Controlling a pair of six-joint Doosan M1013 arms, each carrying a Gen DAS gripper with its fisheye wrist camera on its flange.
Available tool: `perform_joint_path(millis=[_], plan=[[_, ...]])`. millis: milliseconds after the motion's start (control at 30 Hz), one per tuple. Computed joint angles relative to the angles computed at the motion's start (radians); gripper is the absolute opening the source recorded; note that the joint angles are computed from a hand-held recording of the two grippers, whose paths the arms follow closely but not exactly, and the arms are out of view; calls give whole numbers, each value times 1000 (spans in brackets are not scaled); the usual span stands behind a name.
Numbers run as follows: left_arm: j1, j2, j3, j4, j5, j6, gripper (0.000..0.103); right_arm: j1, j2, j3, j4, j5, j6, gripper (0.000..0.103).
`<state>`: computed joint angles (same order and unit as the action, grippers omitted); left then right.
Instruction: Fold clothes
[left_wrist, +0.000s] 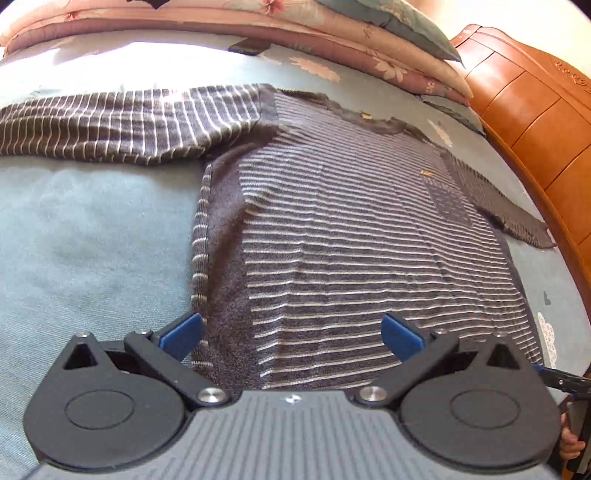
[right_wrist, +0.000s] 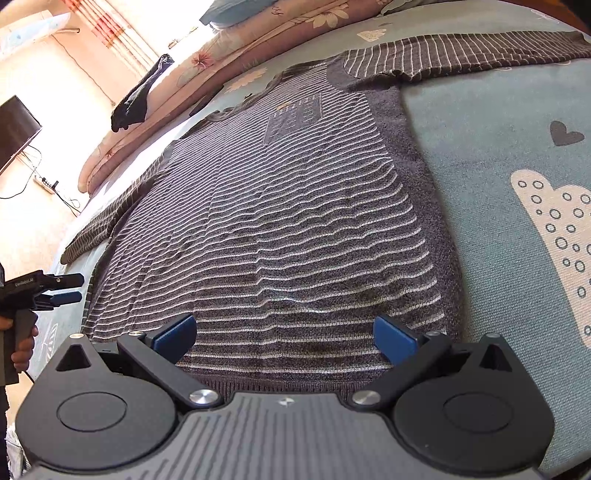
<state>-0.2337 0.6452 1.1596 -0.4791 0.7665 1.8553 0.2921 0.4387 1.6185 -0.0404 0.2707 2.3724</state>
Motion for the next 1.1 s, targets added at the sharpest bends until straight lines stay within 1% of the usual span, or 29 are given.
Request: perform_joint_path(millis=[67, 133, 233, 300, 367, 433, 467, 500, 567, 600, 633, 733, 833, 900, 967, 1033, 1100], plan=[[-5, -29, 21, 0, -4, 27, 102, 5, 2, -5, -48, 11, 45, 103], [-13, -65, 51, 20, -18, 53, 102, 11, 10, -25, -95, 49, 82, 103], [-29, -117, 94, 105, -47, 29, 102, 26, 24, -56, -178, 113, 109, 103], [-34, -153, 132, 150, -85, 23, 102, 40, 34, -77, -237, 161, 103, 103], [-35, -185, 164, 201, -113, -2, 102, 59, 50, -112, -300, 242, 80, 103], [-35, -204, 186, 260, -119, -44, 102, 81, 69, -161, -339, 344, 68, 103], [-36, -211, 195, 299, -121, -66, 102, 90, 70, -170, -339, 337, 47, 103], [-38, -216, 204, 339, -123, -90, 102, 99, 67, -171, -337, 301, 14, 103], [-39, -212, 210, 410, -115, -134, 102, 117, 67, -181, -327, 238, -58, 103], [-37, -204, 206, 431, -101, -146, 102, 128, 78, -204, -326, 240, -93, 103], [-34, -195, 200, 449, -88, -157, 102, 137, 90, -227, -315, 251, -130, 103], [-26, -160, 176, 480, -49, -165, 102, 155, 153, -337, -244, 322, -264, 103], [-8, -120, 148, 411, -22, -110, 102, 165, 217, -439, -203, 372, -333, 103], [3, -92, 128, 358, -1, -68, 102, 171, 257, -499, -216, 386, -334, 103], [9, -66, 108, 325, 18, -33, 102, 174, 294, -554, -212, 387, -330, 103], [11, -43, 89, 310, 38, 0, 102, 174, 323, -596, -179, 368, -356, 103], [12, -22, 72, 307, 54, 26, 102, 179, 349, -635, -168, 372, -392, 103]])
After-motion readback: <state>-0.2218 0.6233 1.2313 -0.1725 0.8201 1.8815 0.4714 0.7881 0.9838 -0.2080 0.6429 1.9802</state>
